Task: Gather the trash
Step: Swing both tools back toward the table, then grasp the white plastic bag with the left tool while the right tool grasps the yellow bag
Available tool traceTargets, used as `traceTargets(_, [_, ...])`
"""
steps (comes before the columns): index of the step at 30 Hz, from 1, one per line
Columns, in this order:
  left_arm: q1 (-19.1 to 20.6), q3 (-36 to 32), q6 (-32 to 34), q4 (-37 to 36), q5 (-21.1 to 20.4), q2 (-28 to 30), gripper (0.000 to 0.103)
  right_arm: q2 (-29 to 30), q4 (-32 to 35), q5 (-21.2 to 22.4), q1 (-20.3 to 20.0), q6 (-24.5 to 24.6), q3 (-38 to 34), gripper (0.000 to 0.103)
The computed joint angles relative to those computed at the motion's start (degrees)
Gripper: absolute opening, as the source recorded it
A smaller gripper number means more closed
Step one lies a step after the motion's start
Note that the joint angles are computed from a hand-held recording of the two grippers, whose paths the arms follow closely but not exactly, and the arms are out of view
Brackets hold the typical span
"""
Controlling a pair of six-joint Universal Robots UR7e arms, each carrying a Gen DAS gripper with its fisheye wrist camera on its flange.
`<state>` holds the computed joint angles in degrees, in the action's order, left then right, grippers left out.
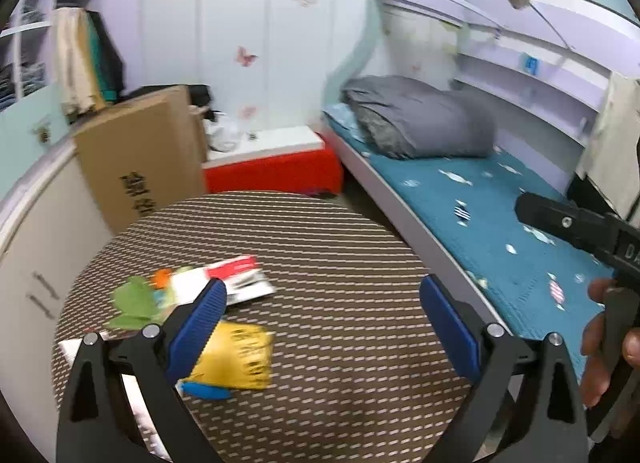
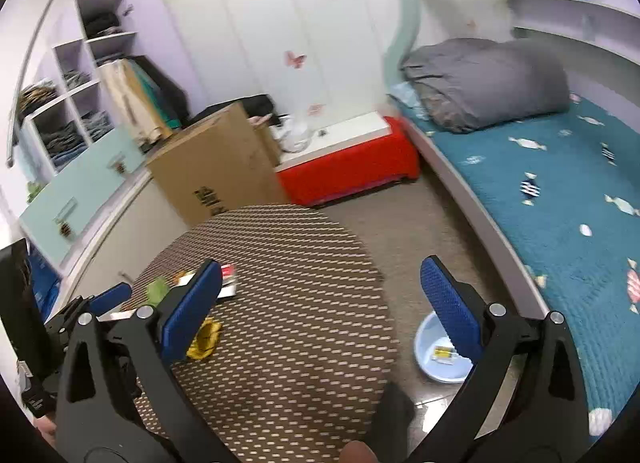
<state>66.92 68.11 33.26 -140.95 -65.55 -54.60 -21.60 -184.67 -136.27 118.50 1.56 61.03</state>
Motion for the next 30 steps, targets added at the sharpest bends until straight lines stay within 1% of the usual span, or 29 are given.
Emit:
traceTargets(4, [1.2,1.9,1.9,-6.5,3.8,-1.7,0.095,2.8,3.7,2.3,0.2,-0.5,-4.0,0.097])
traceTargets(8, [2.8,2.7,2.2,-10.3,7.0,-2.3,0.095,5.0,7.7,4.7,0.3,-0.9,-6.9,0.097])
traceTargets(12, [4.8,2.2,-0.8,-12.4,10.6,-2.3,0.095,7.1,11.8,7.3,0.2,-1.4,-9.8,0.097])
traceTargets(15, [6.1,2.4,-4.2,-14.0,14.3,-1.9,0.095,8.7,15.0,8.9,0.0,-1.3,-12.3,0.097])
traceTargets(16, [6.7,1.9,-5.9,-13.4,15.6,-1.4,0.095,9.2,15.8,9.1,-0.1,-1.2,-13.1,0.097])
traceTargets(18, [7.5,0.8,-8.7,-12.0,17.0,-0.6,0.095,9.8,17.3,9.5,-0.3,-1.0,-14.2,0.097])
traceTargets(20, [8.5,-1.6,-11.5,-9.5,17.2,0.9,0.095,9.8,18.3,9.9,-0.4,-1.0,-14.3,0.097])
traceTargets(22, [9.2,-3.5,-12.9,-6.5,17.1,2.0,0.095,10.5,20.4,10.1,-0.6,-1.0,-15.5,0.097])
traceTargets(24, [10.0,-4.9,-13.8,-3.4,15.7,2.6,0.095,11.4,22.9,10.5,-0.7,-1.3,-17.3,0.097])
traceTargets(25, [10.4,-5.4,-14.4,-1.9,14.2,2.6,0.092,12.1,24.1,10.6,-0.8,-1.6,-18.5,0.097])
traceTargets(26, [11.0,-5.9,-15.1,0.2,11.2,2.4,0.084,12.5,25.3,11.0,-1.0,-1.8,-19.3,0.097])
traceTargets(27, [11.3,-6.6,-15.6,2.4,9.5,2.4,0.059,13.1,27.0,11.5,-1.1,-1.9,-20.4,0.097])
traceTargets(28, [11.6,-7.6,-16.2,5.2,8.4,2.6,0.056,14.3,30.1,12.2,-1.3,-2.5,-22.8,0.097])
traceTargets(29, [11.9,-8.2,-16.2,6.5,7.0,2.7,0.054,15.0,31.8,12.5,-1.4,-3.0,-24.0,0.097])
traceTargets(30, [11.9,-7.9,-15.5,6.3,6.6,2.4,0.052,16.2,34.4,12.9,-1.5,-3.8,-26.4,0.097])
